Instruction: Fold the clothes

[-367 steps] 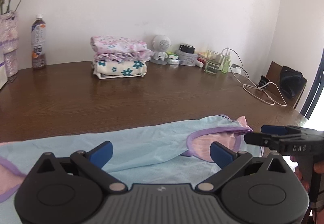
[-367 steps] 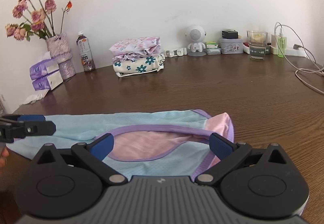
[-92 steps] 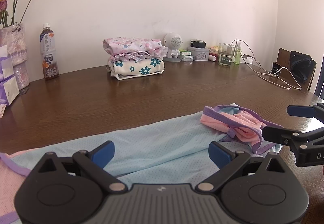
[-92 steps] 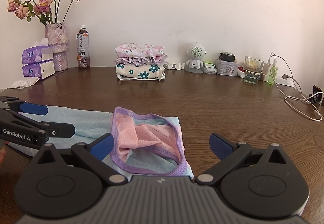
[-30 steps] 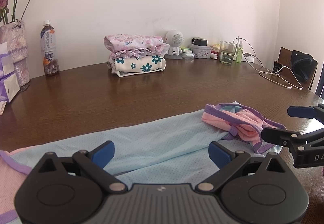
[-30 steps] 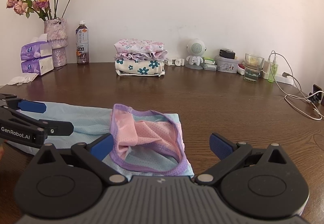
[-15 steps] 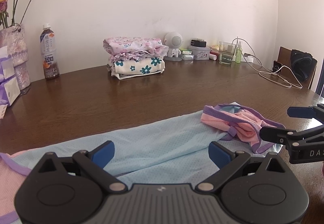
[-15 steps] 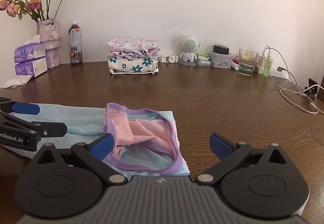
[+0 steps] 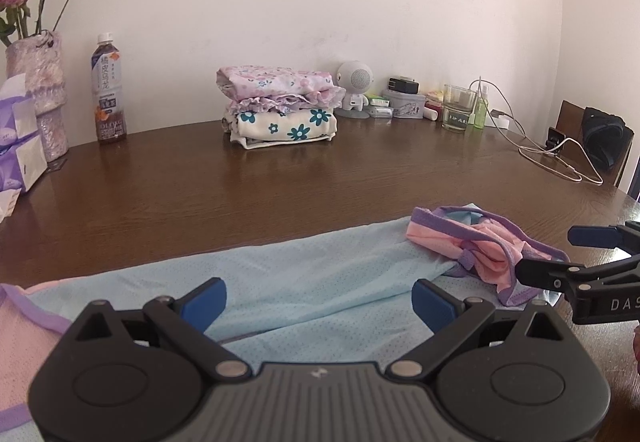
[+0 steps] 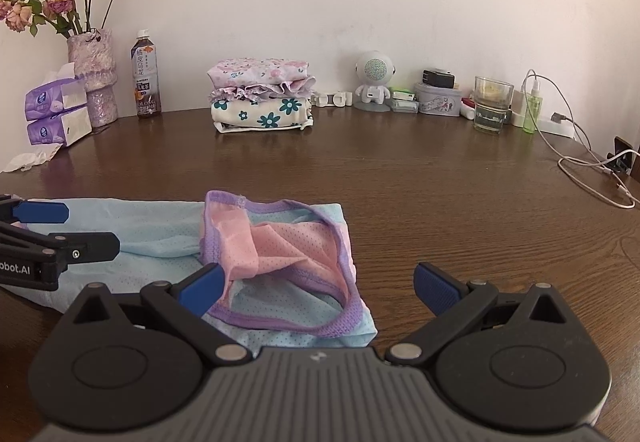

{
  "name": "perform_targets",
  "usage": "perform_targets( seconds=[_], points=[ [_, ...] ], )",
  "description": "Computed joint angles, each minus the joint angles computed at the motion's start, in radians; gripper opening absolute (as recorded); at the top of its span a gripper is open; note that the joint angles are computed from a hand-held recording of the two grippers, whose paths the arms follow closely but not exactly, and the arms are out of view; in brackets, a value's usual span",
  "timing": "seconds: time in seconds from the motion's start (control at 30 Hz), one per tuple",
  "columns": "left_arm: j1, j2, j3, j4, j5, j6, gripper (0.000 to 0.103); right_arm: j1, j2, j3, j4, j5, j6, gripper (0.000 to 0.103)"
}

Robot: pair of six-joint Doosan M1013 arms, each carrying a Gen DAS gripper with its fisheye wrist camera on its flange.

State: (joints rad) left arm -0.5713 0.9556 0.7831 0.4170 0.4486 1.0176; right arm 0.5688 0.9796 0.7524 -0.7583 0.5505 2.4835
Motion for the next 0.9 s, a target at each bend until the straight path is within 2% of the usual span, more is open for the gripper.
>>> perform_targets(
  seconds=[0.2, 0.37, 0.57, 0.73, 0.8, 0.9],
  points=[
    [0.016, 0.005, -0.033, -0.22, 0.025, 0.231, 0.099, 0.001, 0.001, -0.003, 0.022, -0.007, -0.046, 0.103],
    [0.016, 0.001, -0.053, -0.23, 0.004, 0.3, 0.099, 0.003, 0.003, -0.008, 0.024, 0.003, -0.052, 0.103],
    [0.013, 0.002, -0.06, -0.248, -0.007, 0.304, 0.099, 0.004, 0.005, -0.013, 0.027, 0.014, -0.059, 0.103],
    [0.006, -0.004, -0.049, -0.163, 0.004, 0.217, 0.099, 0.002, 0.008, -0.02, 0.062, 0.013, -0.101, 0.103],
    [0.001, -0.004, -0.051, -0.113, 0.014, 0.169, 0.099, 0.003, 0.004, -0.011, 0.049, -0.001, -0.092, 0.103],
    [-0.006, 0.002, -0.066, -0.071, 0.027, 0.118, 0.099, -0.001, -0.014, 0.027, 0.053, -0.068, -0.091, 0.103]
  ],
)
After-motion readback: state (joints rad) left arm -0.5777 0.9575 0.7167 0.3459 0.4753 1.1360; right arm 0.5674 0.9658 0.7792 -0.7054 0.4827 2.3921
